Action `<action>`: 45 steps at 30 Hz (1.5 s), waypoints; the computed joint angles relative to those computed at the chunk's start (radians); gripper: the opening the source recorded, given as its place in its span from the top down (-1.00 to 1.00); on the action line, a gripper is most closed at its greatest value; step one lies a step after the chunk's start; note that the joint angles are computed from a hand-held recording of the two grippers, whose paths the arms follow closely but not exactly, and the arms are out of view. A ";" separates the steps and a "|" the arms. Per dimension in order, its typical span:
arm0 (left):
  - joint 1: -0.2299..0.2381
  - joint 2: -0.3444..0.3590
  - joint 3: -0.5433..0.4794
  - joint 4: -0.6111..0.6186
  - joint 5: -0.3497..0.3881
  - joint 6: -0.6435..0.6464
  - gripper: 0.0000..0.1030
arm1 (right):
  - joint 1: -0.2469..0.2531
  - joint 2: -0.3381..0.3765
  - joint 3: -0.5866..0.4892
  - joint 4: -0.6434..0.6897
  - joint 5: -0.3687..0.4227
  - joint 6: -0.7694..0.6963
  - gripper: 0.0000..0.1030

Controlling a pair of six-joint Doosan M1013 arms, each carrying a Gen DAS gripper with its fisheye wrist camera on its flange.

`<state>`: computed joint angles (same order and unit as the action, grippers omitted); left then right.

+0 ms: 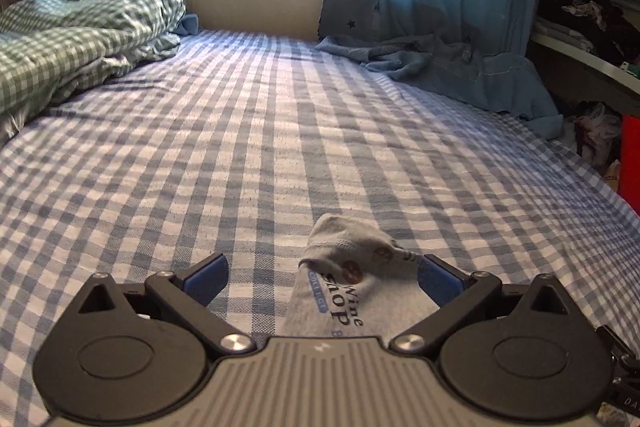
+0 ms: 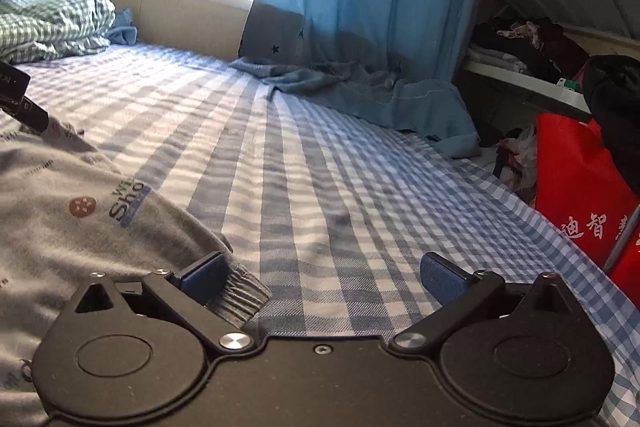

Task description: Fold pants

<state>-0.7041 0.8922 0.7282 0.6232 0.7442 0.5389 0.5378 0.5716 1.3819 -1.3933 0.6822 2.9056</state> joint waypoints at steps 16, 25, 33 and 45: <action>-0.070 -0.135 0.291 0.136 0.034 -0.178 -0.99 | 0.044 -0.079 0.101 0.202 -0.082 -0.157 -0.99; -0.076 -0.152 0.330 0.175 0.014 -0.226 -0.99 | 0.028 -0.089 0.117 0.245 -0.130 -0.149 -0.99; -0.078 -0.149 0.327 0.176 0.019 -0.224 -0.99 | 0.020 -0.095 0.121 0.284 -0.153 -0.150 -0.99; -0.078 -0.150 0.328 0.178 0.017 -0.227 -0.99 | 0.015 -0.098 0.125 0.305 -0.172 -0.149 -0.99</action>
<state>-0.7817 0.7421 1.0567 0.8010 0.7608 0.3119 0.5531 0.4735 1.5065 -1.0880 0.5097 2.7563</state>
